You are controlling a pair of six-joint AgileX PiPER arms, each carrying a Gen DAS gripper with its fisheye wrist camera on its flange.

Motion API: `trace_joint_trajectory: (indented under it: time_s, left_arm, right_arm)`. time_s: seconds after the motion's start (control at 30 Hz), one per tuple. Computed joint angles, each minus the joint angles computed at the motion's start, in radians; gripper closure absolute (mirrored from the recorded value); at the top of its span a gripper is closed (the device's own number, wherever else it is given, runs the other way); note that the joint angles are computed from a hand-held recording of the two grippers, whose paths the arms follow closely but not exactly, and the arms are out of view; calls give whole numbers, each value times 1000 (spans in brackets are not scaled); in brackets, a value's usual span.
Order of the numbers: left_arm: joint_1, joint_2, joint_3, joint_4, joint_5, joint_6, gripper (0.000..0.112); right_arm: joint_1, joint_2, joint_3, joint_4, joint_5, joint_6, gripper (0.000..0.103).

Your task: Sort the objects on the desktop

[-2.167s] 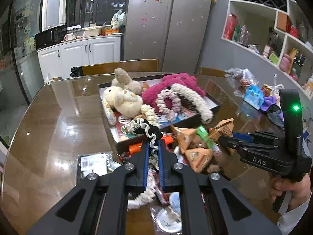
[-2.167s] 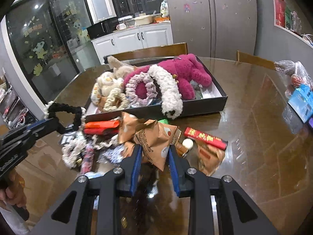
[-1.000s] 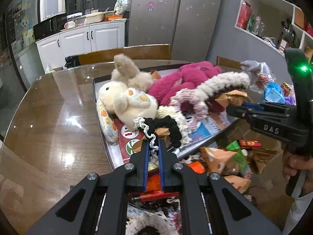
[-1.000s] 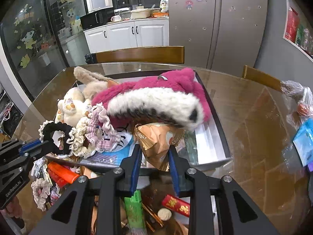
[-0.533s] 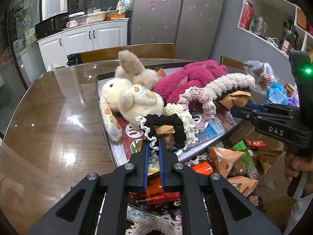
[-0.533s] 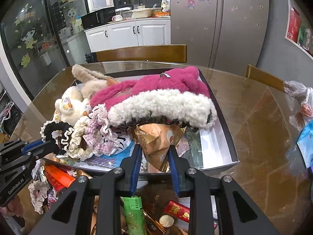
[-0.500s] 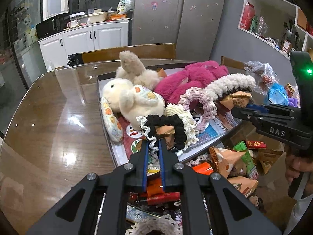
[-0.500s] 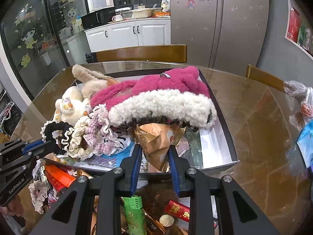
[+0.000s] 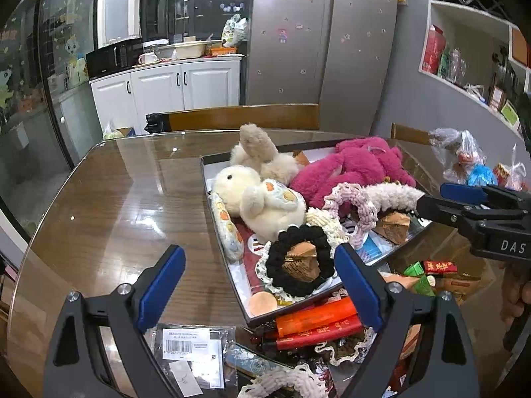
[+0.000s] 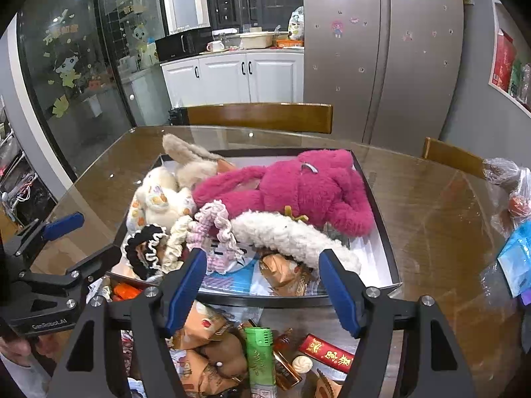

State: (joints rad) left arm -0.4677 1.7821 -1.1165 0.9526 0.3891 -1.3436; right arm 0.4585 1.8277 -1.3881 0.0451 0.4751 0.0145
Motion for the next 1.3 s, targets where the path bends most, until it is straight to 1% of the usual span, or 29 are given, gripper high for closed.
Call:
trace_joint_trajectory:
  time_s: [0.13, 0.27, 0.4, 0.47, 0.53, 0.6, 0.67, 0.77, 0.83, 0.9, 1.0, 1.07, 1.17, 1.23, 1.3]
  left_arm:
    - [2, -15, 13, 0, 8, -3, 20]
    - [-2, -40, 32, -2, 6, -9, 20]
    - [-16, -82, 55, 7, 17, -24, 20]
    - [-31, -117, 77, 34, 25, -59, 20]
    - [-49, -146, 90, 34, 46, -58, 20]
    - [-77, -174, 97, 33, 92, -51, 20]
    - [-105, -217, 120, 40, 124, -66, 20]
    - [-154, -303, 173, 56, 158, -121, 20]
    - [-191, -345, 194, 42, 198, -134, 19]
    - [-247, -392, 220, 40, 254, -162, 19]
    - [-362, -458, 261, 67, 353, -235, 18]
    - [-454, -489, 273, 81, 449, -282, 17]
    - [-587, -519, 278, 76, 585, -343, 11]
    - [-687, -538, 287, 69, 678, -400, 11]
    - [-816, -537, 287, 51, 796, -472, 10]
  right_arm:
    - [-4, -22, 12, 25, -3, -12, 31]
    - [9, -29, 17, 9, -1, 7, 31]
    - [33, -48, 31, -38, 4, 54, 31]
    - [51, -66, 47, -83, 5, 99, 31]
    - [72, -92, 68, -147, 5, 169, 31]
    - [87, -118, 91, -186, 3, 218, 31]
    - [114, -153, 120, -280, 8, 329, 31]
    - [174, -228, 177, -485, 44, 578, 31]
    - [204, -285, 224, -549, 52, 686, 31]
    - [235, -335, 258, -589, 72, 761, 31]
    - [330, -413, 310, -740, 151, 934, 29]
    - [404, -460, 339, -814, 213, 1027, 26]
    - [538, -513, 374, -925, 332, 1161, 25]
    - [622, -535, 389, -967, 410, 1227, 25]
    - [694, -559, 410, -996, 472, 1275, 25]
